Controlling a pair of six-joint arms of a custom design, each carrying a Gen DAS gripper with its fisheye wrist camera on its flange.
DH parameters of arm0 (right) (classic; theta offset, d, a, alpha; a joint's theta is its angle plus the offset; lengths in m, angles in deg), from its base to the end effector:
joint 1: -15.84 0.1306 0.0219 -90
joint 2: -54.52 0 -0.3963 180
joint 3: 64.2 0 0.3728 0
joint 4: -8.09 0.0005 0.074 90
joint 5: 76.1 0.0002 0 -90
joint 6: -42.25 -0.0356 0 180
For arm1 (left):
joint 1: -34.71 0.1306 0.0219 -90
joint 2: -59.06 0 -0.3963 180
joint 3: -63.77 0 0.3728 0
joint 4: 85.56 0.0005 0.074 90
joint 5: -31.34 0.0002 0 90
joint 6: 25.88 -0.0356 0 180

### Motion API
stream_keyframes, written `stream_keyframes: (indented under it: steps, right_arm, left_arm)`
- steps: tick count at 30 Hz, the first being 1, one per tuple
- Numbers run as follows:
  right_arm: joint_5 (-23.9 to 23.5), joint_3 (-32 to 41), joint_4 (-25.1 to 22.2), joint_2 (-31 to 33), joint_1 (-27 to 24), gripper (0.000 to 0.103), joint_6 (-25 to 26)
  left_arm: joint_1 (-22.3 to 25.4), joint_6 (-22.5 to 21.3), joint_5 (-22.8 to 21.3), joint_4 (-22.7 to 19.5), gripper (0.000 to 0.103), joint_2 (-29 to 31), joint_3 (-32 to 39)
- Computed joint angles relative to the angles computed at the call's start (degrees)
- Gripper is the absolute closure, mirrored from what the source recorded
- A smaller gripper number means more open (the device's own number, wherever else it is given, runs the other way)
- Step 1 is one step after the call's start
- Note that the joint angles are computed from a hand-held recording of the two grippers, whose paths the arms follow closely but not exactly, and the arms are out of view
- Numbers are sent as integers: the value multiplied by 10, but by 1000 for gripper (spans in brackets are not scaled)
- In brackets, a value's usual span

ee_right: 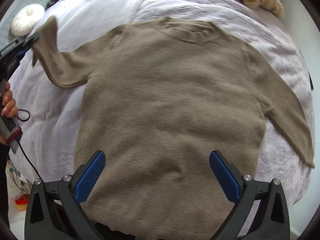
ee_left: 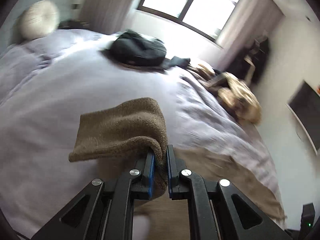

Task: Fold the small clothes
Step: 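Fold the gripped sweater side inward over the body with the left gripper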

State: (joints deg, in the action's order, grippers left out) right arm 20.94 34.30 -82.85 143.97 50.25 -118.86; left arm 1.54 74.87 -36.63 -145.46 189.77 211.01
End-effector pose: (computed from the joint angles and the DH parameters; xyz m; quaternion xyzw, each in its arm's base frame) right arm 0.3340 0.2229 0.4773 0.3176 0.9436 0.0191 0.0915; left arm 0.5913 -0.4030 0.4634 0.2494 0.8695 -0.3080 0.2947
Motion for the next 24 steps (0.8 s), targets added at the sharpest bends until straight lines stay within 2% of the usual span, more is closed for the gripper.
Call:
stream_keyframes:
  steps: [4, 5, 7, 10, 11, 13, 14, 15, 16, 17, 18, 20, 21, 24]
  right_arm:
    - [5, -64, 12, -58, -16, 0, -36]
    - [4, -83, 16, -75, -22, 0, -45]
    - [-2, -125, 26, -109, -34, 0, -63]
    - [-16, -184, 53, -156, -52, 0, -81]
    - [-20, -201, 68, -172, -57, 0, -89]
    - [-29, -236, 111, -204, -70, 0, -100]
    - [-39, -251, 139, -219, -83, 0, -99]
    - [-44, -256, 155, -224, -92, 0, -93]
    - [-43, -255, 171, -223, -101, 0, -81]
    - [-39, -249, 183, -217, -110, 0, -61]
    - [-40, -232, 192, -199, -121, 0, -20]
    - [-28, -172, 176, -137, -132, 0, 88]
    - [4, -122, 152, -88, -130, 0, 155]
    - [119, 15, 90, 49, -111, 0, 306]
  left_arm:
    - [-74, -51, 5, -100, 91, 71, 104]
    - [-92, -68, -5, -125, 91, 86, 119]
    - [-122, -108, -55, -159, 91, 103, 121]
    - [-147, -139, -120, -173, 72, 86, 59]
    - [-149, -142, -131, -159, 71, 65, 16]
    - [-146, -143, -141, -151, 69, 40, -21]
    - [-142, -144, -144, -148, 47, 28, -32]
    - [-136, -139, -155, -133, 31, 5, -56]
    - [-128, -129, -164, -100, 7, -21, -86]
    - [-118, -128, -166, -78, 4, -39, -106]
    - [-107, -131, -169, -66, 4, -52, -114]
    - [-86, -133, -201, -58, 4, -64, -116]
    - [-75, -134, -212, -59, 4, -64, -114]
    - [-44, -138, -244, -98, 4, -44, -95]
